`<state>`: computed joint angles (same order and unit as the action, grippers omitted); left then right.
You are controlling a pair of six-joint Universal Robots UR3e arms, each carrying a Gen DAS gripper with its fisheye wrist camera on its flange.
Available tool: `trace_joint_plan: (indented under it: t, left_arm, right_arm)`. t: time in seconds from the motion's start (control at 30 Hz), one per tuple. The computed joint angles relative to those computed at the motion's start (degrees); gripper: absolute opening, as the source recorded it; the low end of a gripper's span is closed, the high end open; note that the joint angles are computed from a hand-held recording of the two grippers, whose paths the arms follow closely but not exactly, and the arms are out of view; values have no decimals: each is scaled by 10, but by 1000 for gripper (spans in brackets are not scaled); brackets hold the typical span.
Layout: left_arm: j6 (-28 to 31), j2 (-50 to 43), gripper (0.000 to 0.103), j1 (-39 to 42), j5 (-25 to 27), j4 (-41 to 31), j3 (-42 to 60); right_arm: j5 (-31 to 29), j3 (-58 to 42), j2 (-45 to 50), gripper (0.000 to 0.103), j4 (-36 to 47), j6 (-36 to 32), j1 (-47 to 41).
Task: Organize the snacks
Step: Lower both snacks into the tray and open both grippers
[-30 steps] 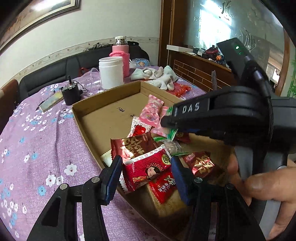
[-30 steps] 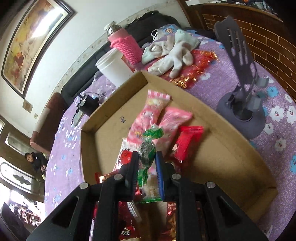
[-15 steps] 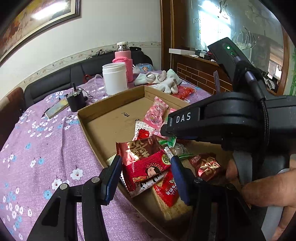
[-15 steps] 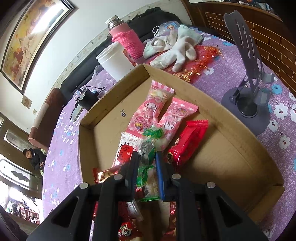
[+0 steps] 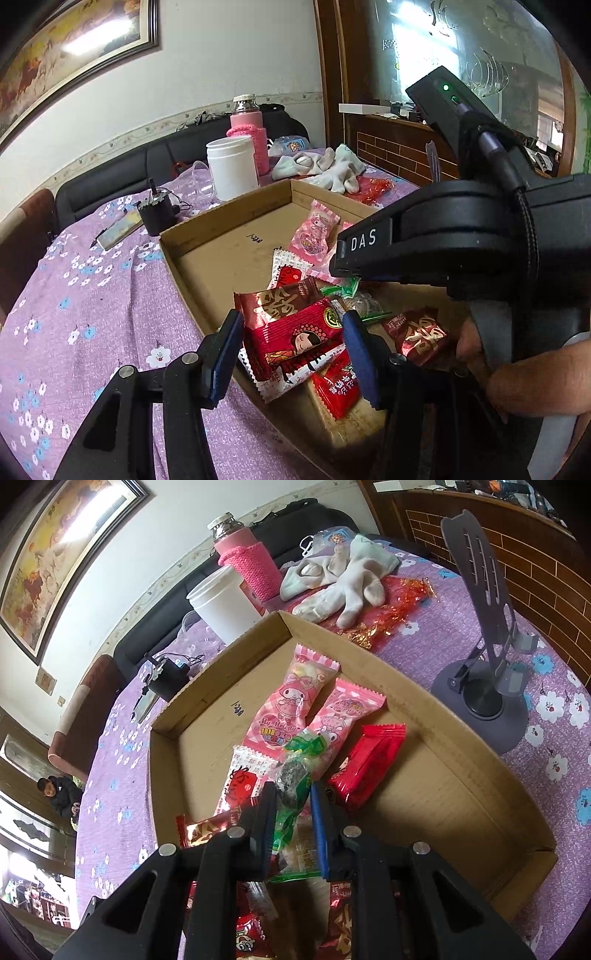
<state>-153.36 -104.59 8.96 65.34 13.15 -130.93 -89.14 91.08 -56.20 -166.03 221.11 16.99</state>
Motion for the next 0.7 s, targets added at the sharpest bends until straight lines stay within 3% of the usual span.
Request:
trace_joint_plan:
  t: [0.7]
  left_arm:
    - [1, 0, 61, 6, -16, 21, -13]
  right_arm:
    - [-15, 2, -16, 19, 8, -2, 5]
